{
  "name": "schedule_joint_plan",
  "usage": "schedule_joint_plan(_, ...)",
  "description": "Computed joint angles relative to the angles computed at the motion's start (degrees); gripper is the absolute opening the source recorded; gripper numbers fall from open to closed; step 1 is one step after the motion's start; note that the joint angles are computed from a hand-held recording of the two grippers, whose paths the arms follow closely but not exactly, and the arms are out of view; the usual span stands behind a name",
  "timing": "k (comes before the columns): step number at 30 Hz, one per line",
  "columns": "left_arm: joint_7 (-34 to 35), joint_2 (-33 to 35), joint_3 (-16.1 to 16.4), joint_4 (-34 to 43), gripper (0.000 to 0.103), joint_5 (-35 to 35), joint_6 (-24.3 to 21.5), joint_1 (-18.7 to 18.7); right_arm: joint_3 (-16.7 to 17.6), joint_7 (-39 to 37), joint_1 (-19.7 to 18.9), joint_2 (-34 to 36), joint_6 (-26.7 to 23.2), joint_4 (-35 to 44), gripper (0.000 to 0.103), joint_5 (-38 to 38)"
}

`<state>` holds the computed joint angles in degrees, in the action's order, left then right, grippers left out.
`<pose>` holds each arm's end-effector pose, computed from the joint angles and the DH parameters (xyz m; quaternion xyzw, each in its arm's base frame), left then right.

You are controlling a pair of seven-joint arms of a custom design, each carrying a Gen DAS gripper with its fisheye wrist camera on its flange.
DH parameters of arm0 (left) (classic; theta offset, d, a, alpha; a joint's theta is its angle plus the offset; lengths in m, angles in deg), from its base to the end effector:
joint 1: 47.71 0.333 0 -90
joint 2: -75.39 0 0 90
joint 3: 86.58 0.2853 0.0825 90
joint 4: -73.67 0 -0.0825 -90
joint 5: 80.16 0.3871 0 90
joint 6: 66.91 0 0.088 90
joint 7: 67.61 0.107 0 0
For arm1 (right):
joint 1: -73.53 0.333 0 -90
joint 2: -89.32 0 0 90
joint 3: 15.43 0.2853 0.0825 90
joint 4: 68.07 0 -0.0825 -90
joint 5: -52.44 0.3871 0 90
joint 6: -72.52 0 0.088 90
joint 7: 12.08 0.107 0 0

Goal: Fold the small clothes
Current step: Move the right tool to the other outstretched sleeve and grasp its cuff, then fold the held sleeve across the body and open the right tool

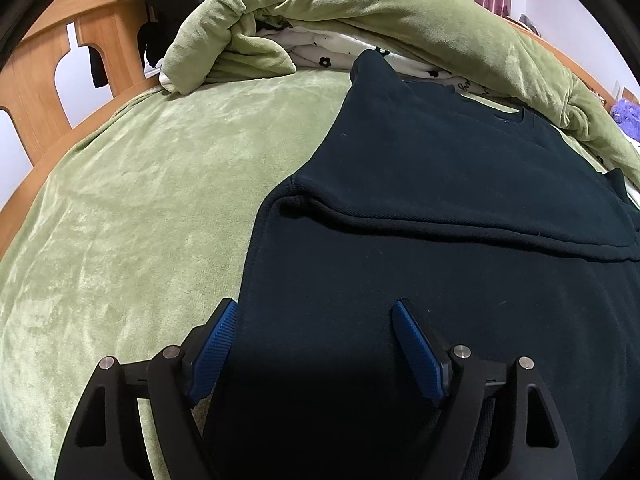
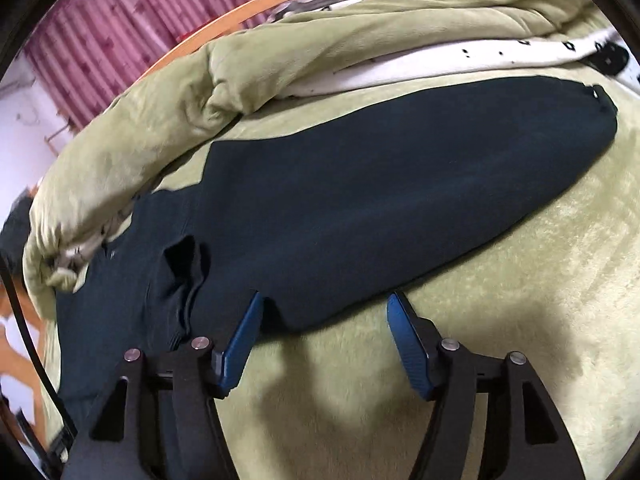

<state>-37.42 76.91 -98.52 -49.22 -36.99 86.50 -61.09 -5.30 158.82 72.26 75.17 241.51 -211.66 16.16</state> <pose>0.5156 -0.2667 0.4080 -0.6684 0.6642 -0.2234 0.2491 0.4780 0.1147 0.4077 -0.4081 0.8385 -0.1795 0.3132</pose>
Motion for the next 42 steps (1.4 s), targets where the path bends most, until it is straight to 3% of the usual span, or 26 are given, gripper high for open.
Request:
schedule_joint_plan(4,-0.13,0.02,0.01,-0.03,0.078,-0.03,0.09,-0.05,1.15,7.24,-2.56,2.52,-0.65,2.59,0.063,-5.17)
schedule_joint_plan(5,-0.13,0.02,0.02,-0.03,0.078,-0.03,0.09,-0.06,0.59,6.9,-1.8,3.25,-2.06,3.66,0.054,-5.09)
schedule_joint_plan(6,-0.15,0.01,0.03,-0.04,0.078,0.0,0.1,-0.05,0.54,7.46,-1.37,3.76,-4.25,4.93,0.025,-6.44)
schedule_joint_plan(7,-0.14,0.02,0.03,-0.03,0.078,0.03,0.08,-0.06,0.61,8.27,-1.01,3.99,-6.18,5.92,0.012,-8.4)
schedule_joint_plan(8,-0.16,0.02,0.04,-0.05,0.078,0.04,0.1,-0.05,0.34,8.29,-0.52,4.42,-6.81,6.83,0.01,-10.19)
schedule_joint_plan(15,-0.35,-0.35,0.06,-0.47,0.078,-0.21,0.97,0.1,-0.68,11.41,4.28,2.14,-15.49,11.26,0.008,-18.35)
schedule_joint_plan(19,-0.16,-0.64,-0.03,-0.78,0.078,-0.51,1.55,0.24,-0.11,7.71,7.65,2.82,-20.59,17.12,0.008,-19.16)
schedule_joint_plan(25,1.54,-0.92,0.0,-1.39,0.078,-3.12,3.13,0.66,1.61,-2.91,15.39,11.01,-29.2,31.17,0.008,-21.89)
schedule_joint_plan(31,2.95,-1.03,-0.03,-1.66,0.078,-5.01,3.84,0.9,1.15,-16.06,23.05,23.9,-34.44,42.86,0.007,-17.94)
schedule_joint_plan(36,3.56,-1.07,-0.04,-1.82,0.079,-5.87,4.15,1.04,-1.98,-15.6,26.02,28.06,-34.77,43.4,0.011,-14.32)
schedule_joint_plan(39,3.66,-0.92,-0.1,-1.59,0.079,-5.73,3.81,0.96,-3.44,-18.68,26.44,27.96,-32.57,41.61,0.027,-9.34)
schedule_joint_plan(42,3.56,-0.84,-0.07,-1.53,0.079,-5.63,3.8,0.92,-5.02,-19.24,27.48,24.57,-29.37,37.37,0.036,-7.2)
